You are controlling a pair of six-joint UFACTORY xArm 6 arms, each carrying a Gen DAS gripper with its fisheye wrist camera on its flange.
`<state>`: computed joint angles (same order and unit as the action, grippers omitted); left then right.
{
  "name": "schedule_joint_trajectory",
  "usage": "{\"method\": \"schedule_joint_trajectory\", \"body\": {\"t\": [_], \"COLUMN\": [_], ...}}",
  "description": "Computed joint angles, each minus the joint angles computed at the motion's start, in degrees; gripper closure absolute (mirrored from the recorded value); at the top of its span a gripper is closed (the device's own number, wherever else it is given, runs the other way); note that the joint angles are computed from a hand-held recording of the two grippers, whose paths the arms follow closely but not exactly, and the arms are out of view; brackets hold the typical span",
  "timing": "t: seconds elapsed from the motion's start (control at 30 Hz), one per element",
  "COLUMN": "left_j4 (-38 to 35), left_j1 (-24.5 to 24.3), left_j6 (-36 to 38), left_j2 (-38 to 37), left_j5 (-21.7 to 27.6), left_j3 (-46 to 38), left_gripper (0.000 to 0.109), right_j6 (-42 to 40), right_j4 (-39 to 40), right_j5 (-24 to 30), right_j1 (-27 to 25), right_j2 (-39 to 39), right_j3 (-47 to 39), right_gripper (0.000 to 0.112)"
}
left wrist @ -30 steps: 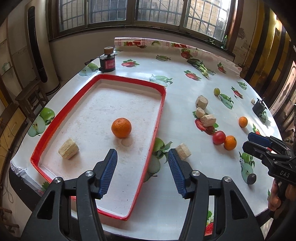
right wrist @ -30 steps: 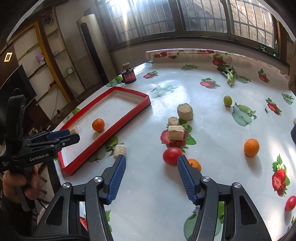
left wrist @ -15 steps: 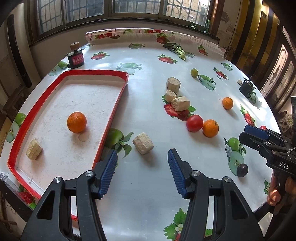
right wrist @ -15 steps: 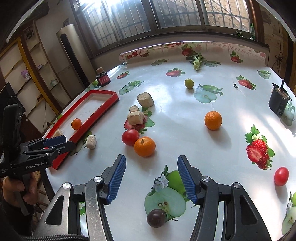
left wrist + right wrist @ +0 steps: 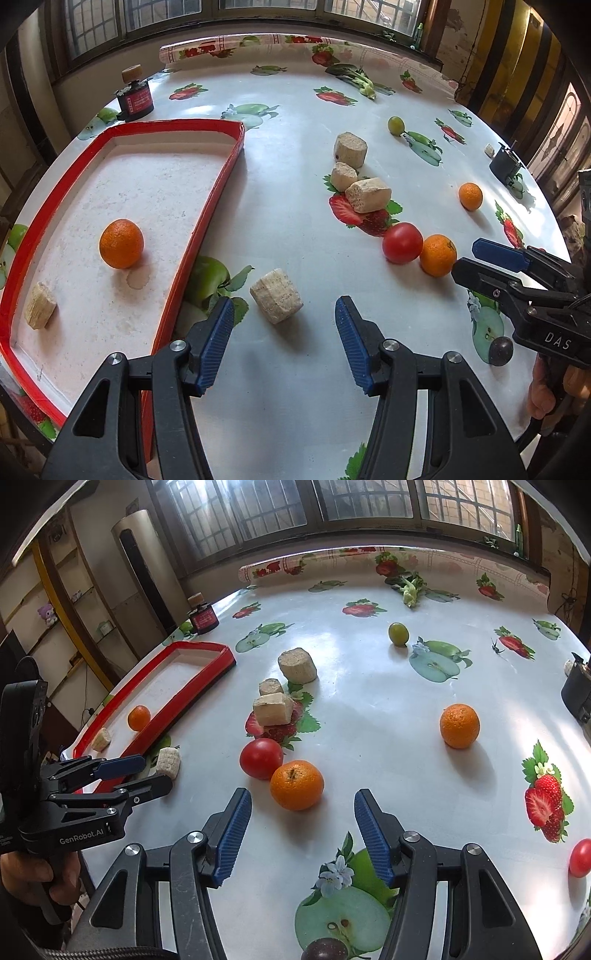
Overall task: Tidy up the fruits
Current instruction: 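Close right gripper on a second orange while left gripper grasps another beige block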
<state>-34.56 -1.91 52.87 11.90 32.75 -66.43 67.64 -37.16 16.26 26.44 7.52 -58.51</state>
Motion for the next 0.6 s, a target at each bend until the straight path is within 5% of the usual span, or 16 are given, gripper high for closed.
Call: {"method": "schedule_joint_trajectory", "body": {"t": [0.3, 0.47, 0.6], "left_j4": [3.54, 1.99, -0.98], "left_j1": [-0.98, -0.68, 0.16], "left_j6": [-3.61, -1.92, 0.76], "left_j2": [3.64, 3.7, 3.28], "left_j5": [-1.09, -0.47, 2.1], "left_j3": [-2.76, -3.09, -3.3], "left_gripper": [0.053, 0.079, 0.079], "right_j6": [-6.22, -8.44, -6.11], "right_j4": [5.13, 7.27, 5.16], "right_j5": [2.8, 3.5, 3.05], "right_j1": [0.39, 0.6, 0.52], "right_j2": [5.21, 6.95, 6.11], "right_j3": [-5.2, -6.91, -6.08], "right_gripper": [0.053, 0.075, 0.076]}}
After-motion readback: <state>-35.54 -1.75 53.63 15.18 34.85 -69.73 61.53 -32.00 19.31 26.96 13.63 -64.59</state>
